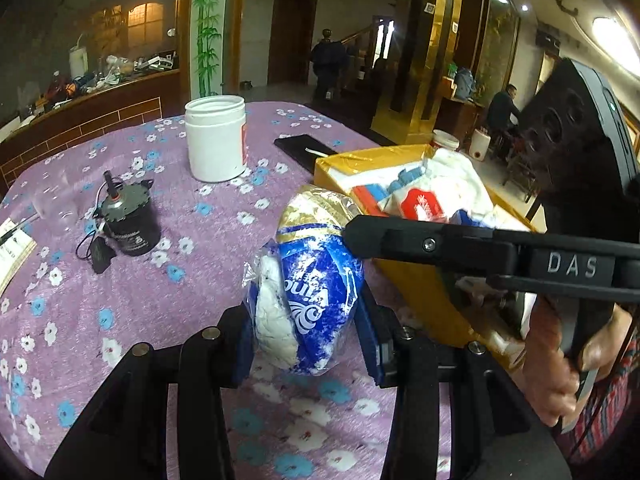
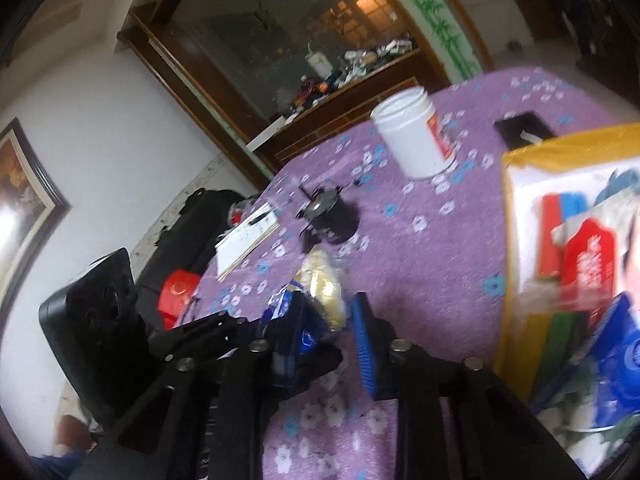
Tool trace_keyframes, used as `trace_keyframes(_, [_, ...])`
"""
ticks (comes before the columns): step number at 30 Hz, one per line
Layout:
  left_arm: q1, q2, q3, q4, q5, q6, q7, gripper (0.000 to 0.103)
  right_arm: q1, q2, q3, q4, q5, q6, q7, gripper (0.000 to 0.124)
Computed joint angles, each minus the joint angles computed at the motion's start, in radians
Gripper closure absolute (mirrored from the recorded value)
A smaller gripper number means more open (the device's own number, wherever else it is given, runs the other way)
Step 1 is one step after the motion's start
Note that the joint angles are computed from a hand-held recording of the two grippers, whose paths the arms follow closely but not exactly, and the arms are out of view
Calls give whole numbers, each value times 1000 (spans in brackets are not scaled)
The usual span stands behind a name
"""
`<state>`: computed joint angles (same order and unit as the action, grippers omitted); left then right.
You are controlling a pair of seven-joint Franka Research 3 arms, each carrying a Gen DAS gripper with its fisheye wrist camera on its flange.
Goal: Organize soft objects
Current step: 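Carry the wrapped Vinda roll over the box with the left tool, then lower the roll into the box and open the left tool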
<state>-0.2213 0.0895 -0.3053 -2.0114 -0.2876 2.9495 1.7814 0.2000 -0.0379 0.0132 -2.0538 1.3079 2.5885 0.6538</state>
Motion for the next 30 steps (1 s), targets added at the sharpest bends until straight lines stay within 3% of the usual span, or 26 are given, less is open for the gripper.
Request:
trace_keyframes(3, [-22,18,10,27,74,7,-74,62,0,-15,-1,-9,20,30,-24,119])
trace_keyframes(6, [-31,45,10,61,138,11,-126,62,5,-30,-1,-20,33,89,-45,119])
trace_keyframes(12, [-26,91,-32,139,145,-4,-148,62,6,-56,-10,-34,60,181,-57,120])
trace_keyframes(15, [-45,132,-50,209,166,-32,-166,62,9,-75,-18,-44,102,238,-81,121])
trace_keyframes(18, [-66,172,-57,269,204,-49,-189,62,17,-98,-22,-54,179,346,-141,121])
trace_keyframes(23, [-99,248,-69,364,241,-107,-225,61,7,-105,-38,-56,235,430,-125,121])
trace_keyframes(27, [-129,278,-57,395,290,-135,-266,61,-3,-97,-34,-63,172,504,-35,121])
trace_keyframes(30, [-142,292,-52,407,314,-157,-290,61,-16,-90,-20,-96,-29,557,162,121])
